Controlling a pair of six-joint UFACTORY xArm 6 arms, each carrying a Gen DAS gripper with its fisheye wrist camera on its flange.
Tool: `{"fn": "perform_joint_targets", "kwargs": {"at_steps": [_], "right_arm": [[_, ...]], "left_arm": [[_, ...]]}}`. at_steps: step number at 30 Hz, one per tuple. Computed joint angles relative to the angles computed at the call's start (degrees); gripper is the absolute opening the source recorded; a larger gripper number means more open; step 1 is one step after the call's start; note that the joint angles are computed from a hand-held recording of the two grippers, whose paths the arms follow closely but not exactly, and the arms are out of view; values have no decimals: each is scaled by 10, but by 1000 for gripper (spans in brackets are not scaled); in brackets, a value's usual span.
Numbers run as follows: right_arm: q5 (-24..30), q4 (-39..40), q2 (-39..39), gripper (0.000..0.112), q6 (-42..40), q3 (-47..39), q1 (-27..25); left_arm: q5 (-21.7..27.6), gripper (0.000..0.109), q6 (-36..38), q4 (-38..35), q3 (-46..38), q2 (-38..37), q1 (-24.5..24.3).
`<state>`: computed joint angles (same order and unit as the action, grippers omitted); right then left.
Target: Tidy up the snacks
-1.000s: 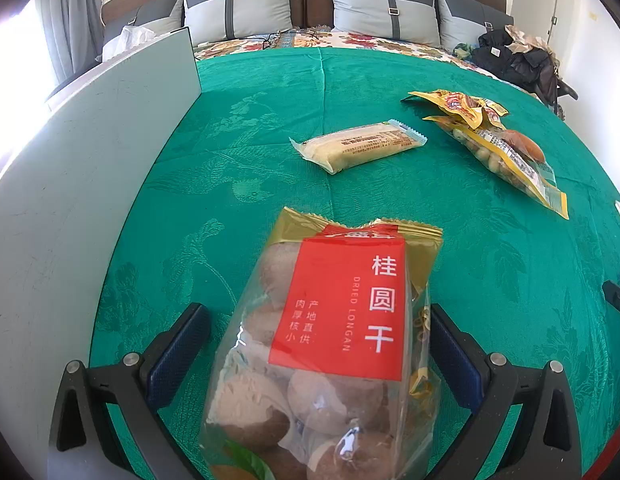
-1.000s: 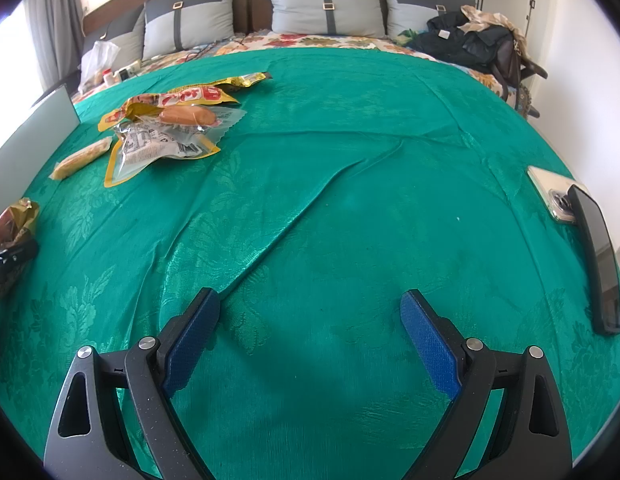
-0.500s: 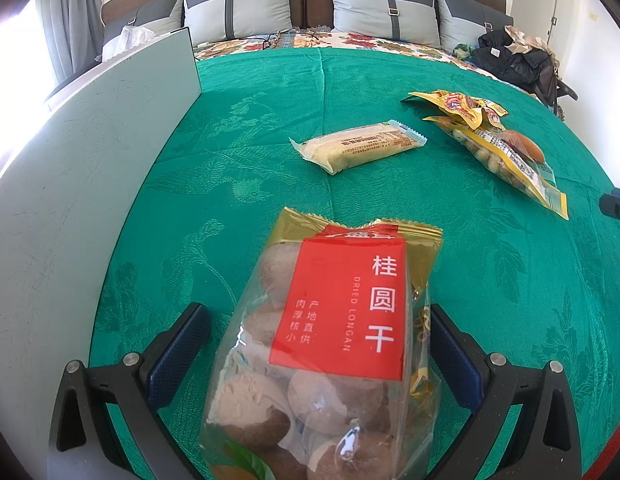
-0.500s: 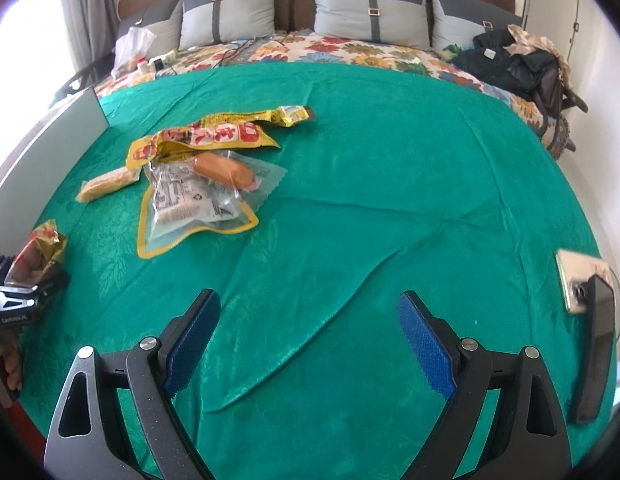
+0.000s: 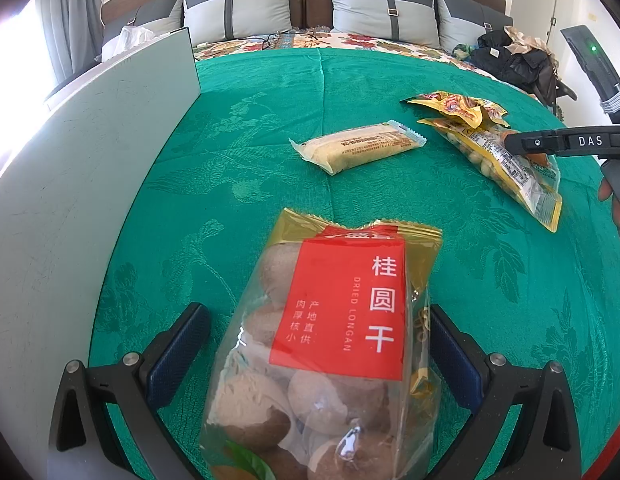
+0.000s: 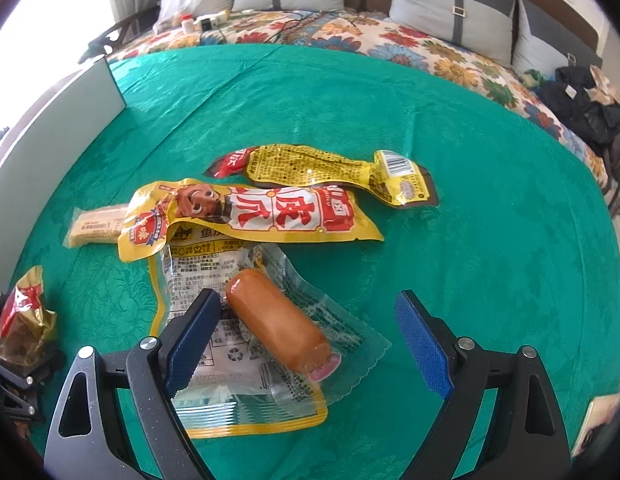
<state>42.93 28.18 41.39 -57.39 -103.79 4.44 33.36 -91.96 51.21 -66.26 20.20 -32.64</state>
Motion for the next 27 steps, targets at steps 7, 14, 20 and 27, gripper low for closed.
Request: {"fn": "perform_joint_targets", "kwargs": {"at_steps": [7, 14, 20, 27], "right_arm": [[182, 8, 47, 31, 67, -107, -29], [148, 33, -81, 27, 48, 83, -59], [109, 105, -158, 73, 3, 217, -112], [-75, 212, -251, 74, -127, 387, -116]], "left_arm": [[0, 103, 0, 0, 0, 1, 0], [0, 103, -1, 1, 0, 1, 0], [-1, 103, -1, 1, 0, 1, 0], [-1, 103, -1, 2, 0, 1, 1]]}}
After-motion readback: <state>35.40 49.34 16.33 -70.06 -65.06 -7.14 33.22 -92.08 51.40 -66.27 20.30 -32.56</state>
